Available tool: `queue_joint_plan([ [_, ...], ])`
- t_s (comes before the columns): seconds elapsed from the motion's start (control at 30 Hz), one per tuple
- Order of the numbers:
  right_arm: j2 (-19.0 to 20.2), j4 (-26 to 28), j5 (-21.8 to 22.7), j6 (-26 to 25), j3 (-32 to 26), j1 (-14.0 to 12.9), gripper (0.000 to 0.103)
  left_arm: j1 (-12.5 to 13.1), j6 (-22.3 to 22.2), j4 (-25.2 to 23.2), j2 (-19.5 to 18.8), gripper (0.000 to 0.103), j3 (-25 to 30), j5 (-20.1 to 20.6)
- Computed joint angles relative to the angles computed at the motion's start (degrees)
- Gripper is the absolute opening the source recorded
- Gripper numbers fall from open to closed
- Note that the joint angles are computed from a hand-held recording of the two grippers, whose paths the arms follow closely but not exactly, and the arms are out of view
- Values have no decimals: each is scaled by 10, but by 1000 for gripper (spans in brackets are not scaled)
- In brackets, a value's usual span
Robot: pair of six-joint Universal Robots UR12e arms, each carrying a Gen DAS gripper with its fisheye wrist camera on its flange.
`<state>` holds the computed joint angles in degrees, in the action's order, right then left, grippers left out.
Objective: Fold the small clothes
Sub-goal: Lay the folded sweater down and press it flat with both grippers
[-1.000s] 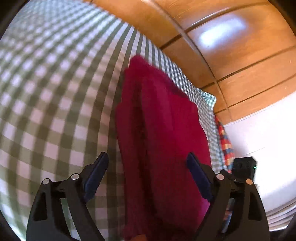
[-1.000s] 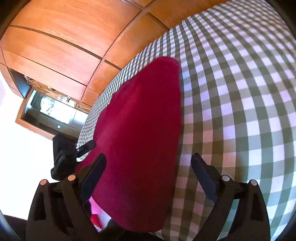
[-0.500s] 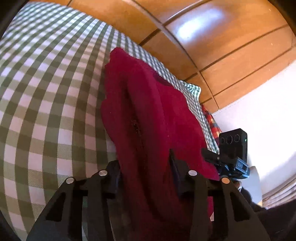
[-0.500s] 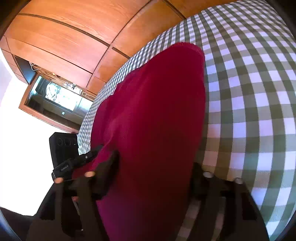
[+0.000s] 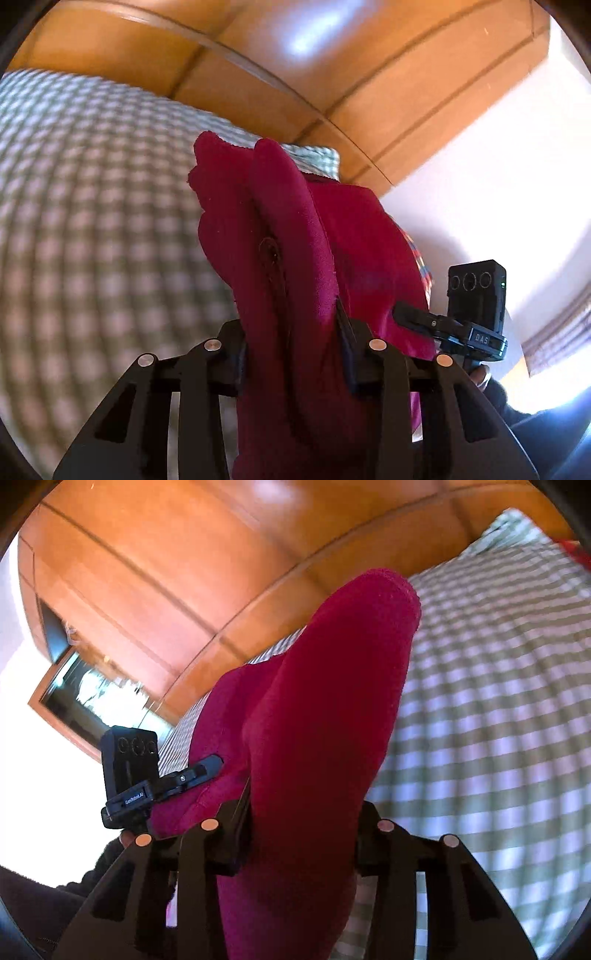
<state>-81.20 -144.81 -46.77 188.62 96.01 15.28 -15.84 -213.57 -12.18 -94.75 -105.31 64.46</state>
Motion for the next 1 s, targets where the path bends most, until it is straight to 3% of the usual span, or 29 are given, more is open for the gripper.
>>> queue_joint_plan([
  [0.17,-17,-61,-40,45,20,-43,41,-31,68,-70,-90,36,138,-2],
  [0.37,-12,-95,-92,72,17,-78,41,-56,136,-166,-191,36,300,13],
  [0.47,-7,-80,-136,58,15,-87,43,-68,167,-222,-238,36,373,36],
  [0.57,5,-26,-212,41,9,-78,55,-80,195,-323,-272,37,426,86],
  [0.6,8,-18,-226,43,12,-76,60,-81,192,-350,-283,41,437,94],
  [0.7,4,-66,-225,78,42,-81,74,-84,166,-329,-287,61,429,120],
  [0.77,1,-63,-232,87,44,-81,80,-83,166,-331,-279,61,420,125],
  [0.83,-4,-50,-271,72,32,-71,80,-95,184,-334,-276,61,430,182],
  [0.93,-23,-70,-344,53,32,-52,80,-112,205,-276,-251,61,397,281],
  [1.0,-17,-88,-352,47,24,-48,69,-116,201,-235,-232,54,366,297],
])
